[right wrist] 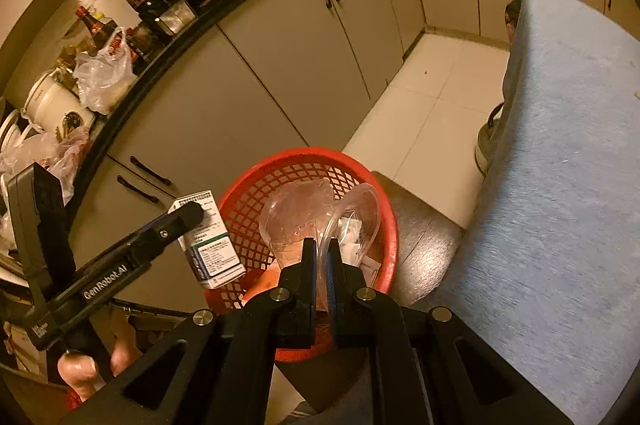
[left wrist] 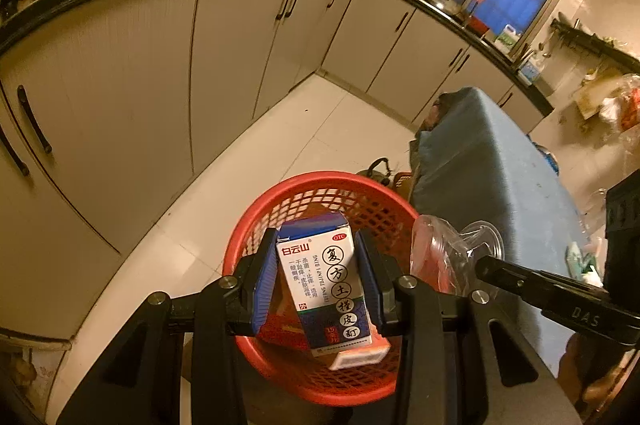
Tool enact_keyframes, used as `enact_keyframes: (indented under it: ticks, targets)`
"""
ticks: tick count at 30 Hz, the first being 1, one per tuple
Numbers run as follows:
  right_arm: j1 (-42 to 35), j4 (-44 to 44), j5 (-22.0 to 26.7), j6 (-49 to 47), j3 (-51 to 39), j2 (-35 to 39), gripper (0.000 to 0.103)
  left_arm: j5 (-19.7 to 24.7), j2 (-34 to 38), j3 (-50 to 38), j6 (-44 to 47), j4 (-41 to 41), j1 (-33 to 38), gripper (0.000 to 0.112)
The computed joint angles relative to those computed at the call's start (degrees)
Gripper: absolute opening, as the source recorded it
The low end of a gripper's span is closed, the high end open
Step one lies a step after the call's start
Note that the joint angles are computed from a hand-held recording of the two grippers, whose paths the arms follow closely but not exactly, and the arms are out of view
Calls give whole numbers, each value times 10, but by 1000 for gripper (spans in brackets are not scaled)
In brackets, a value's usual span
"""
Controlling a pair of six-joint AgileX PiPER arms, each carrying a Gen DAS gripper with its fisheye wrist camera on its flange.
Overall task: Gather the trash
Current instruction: 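Carry the box and cup to the red basket and release both inside, then move both open tools back toward the green can and white cloth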
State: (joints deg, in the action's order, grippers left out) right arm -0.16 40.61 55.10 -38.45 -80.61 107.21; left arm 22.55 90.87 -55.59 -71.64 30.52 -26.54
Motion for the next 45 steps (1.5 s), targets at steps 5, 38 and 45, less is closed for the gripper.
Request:
enact_keyframes:
  ticks: [5, 38, 45]
  targets:
    - [20, -25, -6, 35, -23, 28, 9, -6, 26, -10, 27, -20, 13, 39]
    - [-155, 53, 65, -124, 113, -136, 34, 178, -58, -23, -238, 180, -207, 52]
    - [-268, 85, 108, -209, 156, -189, 55, 260, -6, -104, -264, 202, -298, 56]
